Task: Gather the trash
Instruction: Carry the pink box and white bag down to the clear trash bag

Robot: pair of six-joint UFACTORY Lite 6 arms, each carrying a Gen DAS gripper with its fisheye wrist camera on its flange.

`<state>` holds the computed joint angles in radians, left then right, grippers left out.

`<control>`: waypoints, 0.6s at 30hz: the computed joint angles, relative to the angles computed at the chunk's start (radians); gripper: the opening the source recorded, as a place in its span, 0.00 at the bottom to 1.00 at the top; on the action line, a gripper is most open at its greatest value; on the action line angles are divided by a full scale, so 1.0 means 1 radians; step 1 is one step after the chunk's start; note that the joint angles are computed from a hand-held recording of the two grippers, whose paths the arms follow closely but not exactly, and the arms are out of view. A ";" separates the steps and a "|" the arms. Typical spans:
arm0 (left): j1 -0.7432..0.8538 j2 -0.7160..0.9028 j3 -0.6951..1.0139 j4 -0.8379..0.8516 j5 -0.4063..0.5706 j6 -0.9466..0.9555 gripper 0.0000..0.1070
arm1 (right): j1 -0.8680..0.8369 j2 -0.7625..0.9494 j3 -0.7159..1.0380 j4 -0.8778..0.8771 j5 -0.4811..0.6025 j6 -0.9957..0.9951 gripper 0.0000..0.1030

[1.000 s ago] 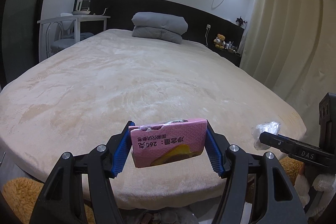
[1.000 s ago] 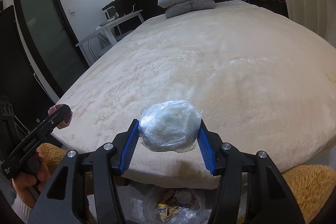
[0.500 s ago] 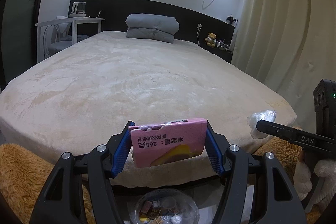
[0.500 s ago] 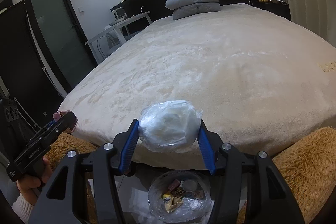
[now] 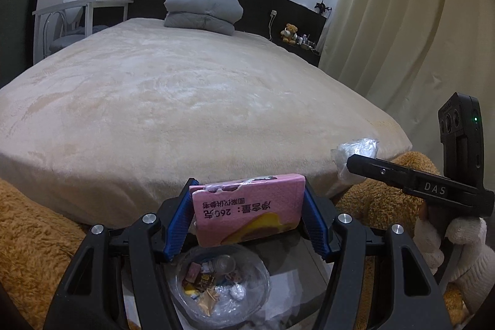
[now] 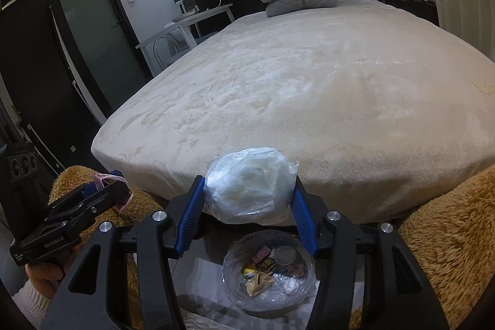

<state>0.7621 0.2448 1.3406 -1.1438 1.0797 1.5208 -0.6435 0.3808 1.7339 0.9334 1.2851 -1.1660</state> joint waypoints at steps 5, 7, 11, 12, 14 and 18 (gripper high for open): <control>-0.027 0.000 -0.030 0.064 -0.017 0.020 0.58 | 0.009 -0.011 -0.050 -0.044 0.023 -0.040 0.53; -0.024 0.023 -0.009 0.087 -0.005 0.003 0.58 | 0.010 -0.005 -0.060 -0.063 0.026 -0.039 0.53; -0.035 0.087 0.041 0.151 -0.002 -0.071 0.58 | 0.019 0.060 -0.016 -0.116 0.079 0.002 0.53; -0.045 0.105 0.060 0.173 -0.008 -0.099 0.58 | 0.024 0.074 -0.001 -0.130 0.087 0.017 0.53; -0.060 0.128 0.080 0.202 -0.030 -0.134 0.58 | 0.035 0.095 0.017 -0.154 0.095 0.042 0.53; -0.094 0.195 0.138 0.283 -0.048 -0.227 0.58 | 0.068 0.162 0.074 -0.199 0.121 0.119 0.53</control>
